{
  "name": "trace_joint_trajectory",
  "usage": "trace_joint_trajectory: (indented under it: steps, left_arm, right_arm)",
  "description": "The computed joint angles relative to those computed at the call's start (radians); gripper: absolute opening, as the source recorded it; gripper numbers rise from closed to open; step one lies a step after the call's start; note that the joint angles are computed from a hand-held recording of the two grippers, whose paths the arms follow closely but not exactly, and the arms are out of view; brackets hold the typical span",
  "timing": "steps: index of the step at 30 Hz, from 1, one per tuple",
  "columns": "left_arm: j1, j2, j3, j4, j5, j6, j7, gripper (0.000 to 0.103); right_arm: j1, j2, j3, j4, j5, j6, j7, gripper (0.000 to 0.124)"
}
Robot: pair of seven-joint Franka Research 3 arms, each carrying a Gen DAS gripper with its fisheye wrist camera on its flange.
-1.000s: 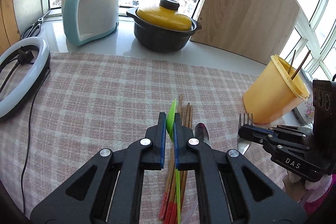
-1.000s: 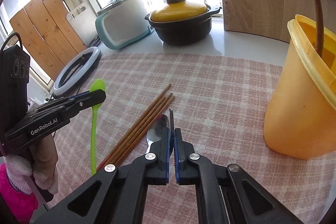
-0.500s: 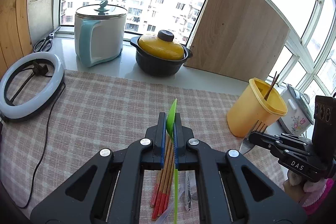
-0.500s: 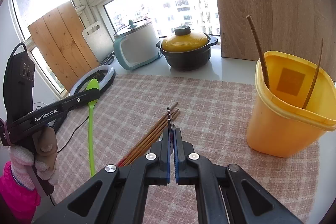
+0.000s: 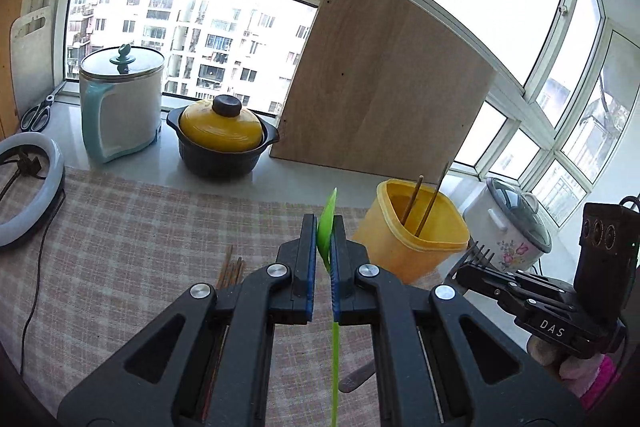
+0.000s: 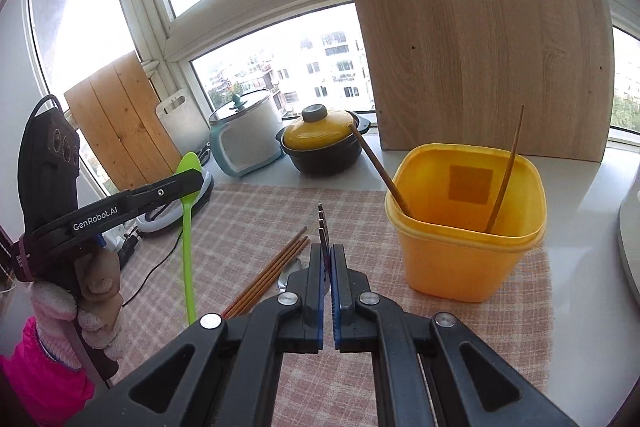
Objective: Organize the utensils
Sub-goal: 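Lift the green spoon with the left tool and carry it over the yellow container, then lower the green spoon into the yellow container with the left tool while the right tool lowers a fork in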
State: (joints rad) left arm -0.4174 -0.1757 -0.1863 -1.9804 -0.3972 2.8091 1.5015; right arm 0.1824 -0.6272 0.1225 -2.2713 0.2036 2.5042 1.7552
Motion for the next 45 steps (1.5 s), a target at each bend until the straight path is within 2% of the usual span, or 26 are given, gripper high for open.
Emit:
trace_joint_trajectory:
  steps: [12,15,18,21,25,30,37,45]
  left_arm:
    - [-0.012,0.143,-0.086,0.212,0.037,0.028,-0.017,0.003]
    - [-0.008,0.188,-0.110,0.268,0.120,0.044,-0.083,0.003]
    - [-0.010,0.238,-0.122,0.328,0.266,0.061,-0.208,0.003]
    - [-0.020,0.300,-0.122,0.409,0.391,0.042,-0.326,0.003]
    - [-0.076,0.384,-0.077,0.529,0.647,0.011,-0.530,0.003]
    - [-0.114,0.484,-0.058,0.674,0.757,-0.030,-0.635,0.003]
    - [-0.217,0.603,0.033,0.862,0.966,-0.124,-0.782,0.003]
    - [-0.273,0.680,0.064,0.952,1.062,-0.194,-0.821,0.003]
  right_arm:
    - [-0.103,-0.123,-0.028,0.001,-0.063,-0.022,0.000,0.000]
    - [-0.124,-0.130,-0.039,0.016,-0.071,-0.024,-0.014,0.000]
    - [-0.142,-0.125,-0.047,0.035,-0.077,-0.018,-0.029,0.000]
    - [-0.159,-0.112,-0.054,0.051,-0.082,-0.008,-0.044,0.000]
    - [-0.171,-0.090,-0.064,0.065,-0.081,0.008,-0.062,0.000]
    - [-0.179,-0.063,-0.082,0.077,-0.067,0.024,-0.077,0.000]
    - [-0.205,-0.025,-0.095,0.102,-0.062,0.066,-0.092,0.000]
    - [-0.229,0.035,-0.078,0.121,-0.112,0.067,-0.105,0.000]
